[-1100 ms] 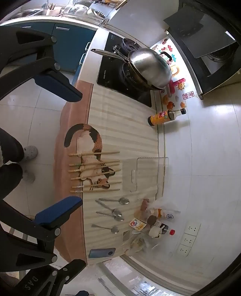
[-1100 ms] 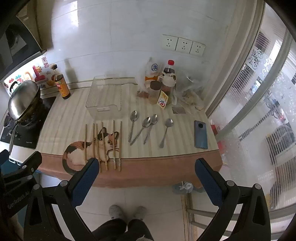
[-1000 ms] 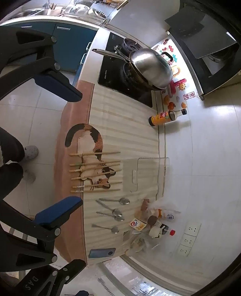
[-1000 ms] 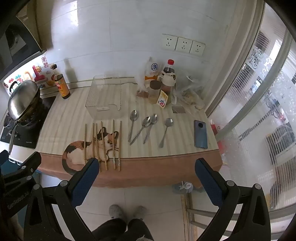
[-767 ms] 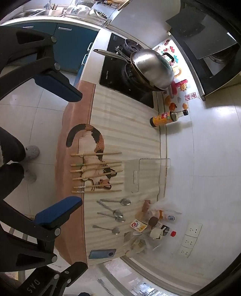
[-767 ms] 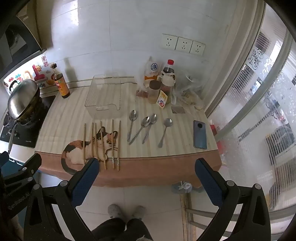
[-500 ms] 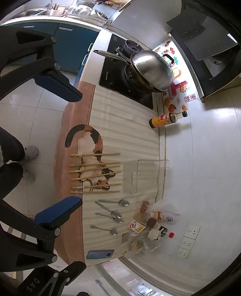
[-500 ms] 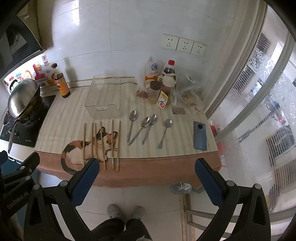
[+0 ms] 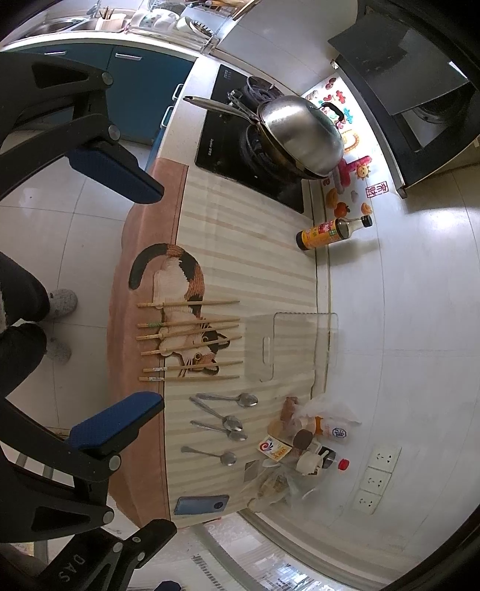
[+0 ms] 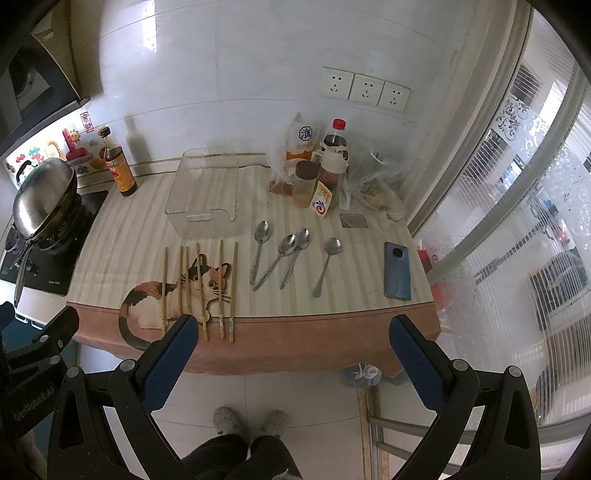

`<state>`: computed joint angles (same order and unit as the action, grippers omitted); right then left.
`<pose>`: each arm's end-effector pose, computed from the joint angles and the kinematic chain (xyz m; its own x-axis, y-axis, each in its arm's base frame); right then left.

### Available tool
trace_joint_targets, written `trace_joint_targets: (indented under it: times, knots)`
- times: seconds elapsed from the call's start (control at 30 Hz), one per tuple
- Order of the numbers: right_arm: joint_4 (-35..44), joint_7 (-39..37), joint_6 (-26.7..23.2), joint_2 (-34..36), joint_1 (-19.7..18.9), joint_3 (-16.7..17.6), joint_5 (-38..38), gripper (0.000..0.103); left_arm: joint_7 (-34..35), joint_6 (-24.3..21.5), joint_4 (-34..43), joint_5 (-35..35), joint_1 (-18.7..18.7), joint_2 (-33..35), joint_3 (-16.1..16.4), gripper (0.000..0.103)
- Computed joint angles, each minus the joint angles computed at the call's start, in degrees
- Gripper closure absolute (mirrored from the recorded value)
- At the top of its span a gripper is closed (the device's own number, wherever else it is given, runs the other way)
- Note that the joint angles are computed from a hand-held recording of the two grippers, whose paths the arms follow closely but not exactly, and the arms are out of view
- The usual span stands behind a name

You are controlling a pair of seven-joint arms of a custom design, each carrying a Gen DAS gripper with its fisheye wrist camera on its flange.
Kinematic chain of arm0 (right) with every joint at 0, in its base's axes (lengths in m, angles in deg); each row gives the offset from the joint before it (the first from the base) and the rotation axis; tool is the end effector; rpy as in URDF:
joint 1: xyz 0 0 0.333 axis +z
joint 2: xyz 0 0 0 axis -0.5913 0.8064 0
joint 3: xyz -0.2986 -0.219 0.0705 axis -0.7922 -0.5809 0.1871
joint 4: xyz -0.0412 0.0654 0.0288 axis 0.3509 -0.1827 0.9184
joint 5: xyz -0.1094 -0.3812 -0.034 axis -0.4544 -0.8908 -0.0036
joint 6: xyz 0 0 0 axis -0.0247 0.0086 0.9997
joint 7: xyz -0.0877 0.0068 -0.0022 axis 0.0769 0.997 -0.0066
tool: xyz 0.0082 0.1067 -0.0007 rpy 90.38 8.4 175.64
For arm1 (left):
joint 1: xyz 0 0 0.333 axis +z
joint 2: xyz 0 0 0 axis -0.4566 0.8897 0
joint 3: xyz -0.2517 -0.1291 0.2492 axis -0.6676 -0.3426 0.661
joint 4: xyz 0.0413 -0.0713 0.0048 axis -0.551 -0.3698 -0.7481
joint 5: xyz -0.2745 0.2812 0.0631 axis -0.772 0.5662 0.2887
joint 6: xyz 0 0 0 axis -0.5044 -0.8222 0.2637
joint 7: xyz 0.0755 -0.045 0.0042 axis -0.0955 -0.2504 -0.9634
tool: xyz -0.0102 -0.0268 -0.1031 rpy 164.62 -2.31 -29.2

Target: Organize utensils

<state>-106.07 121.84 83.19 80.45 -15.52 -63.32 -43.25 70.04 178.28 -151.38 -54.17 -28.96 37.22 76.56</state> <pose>0.5322 0.2374 0.8154 0.0155 -0.9956 0.0925 -0.8438 -0.0627 -0.5330 0.4978 -0.0913 0.8099 0.1825 -0.9806 -0.0709 -0.8487 -0.1207 -0.5149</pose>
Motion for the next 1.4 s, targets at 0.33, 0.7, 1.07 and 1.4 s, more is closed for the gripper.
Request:
trace_joint_targets:
  times: [0.33, 0.7, 1.07, 1.4]
  knots:
    - [0.20, -0.27, -0.14, 0.14, 0.01, -0.07, 0.03, 0.000, -0.73, -0.26, 0.53, 0.33, -0.31, 0.41, -0.28, 0.000]
    - [0.21, -0.19, -0.25, 0.10, -0.05, -0.04, 0.08, 0.000, -0.61, -0.20, 0.55, 0.45, -0.43, 0.52, -0.26, 0.000]
    - [0.33, -0.46, -0.38, 0.15, -0.08, -0.14, 0.36, 0.000, -0.78, 0.07, 0.37, 0.65, -0.52, 0.57, -0.29, 0.000]
    - [0.49, -0.32, -0.49, 0.33, 0.04, -0.10, 0.19, 0.000, -0.90, 0.15, 0.10, 0.47, -0.55, 0.55, -0.24, 0.000]
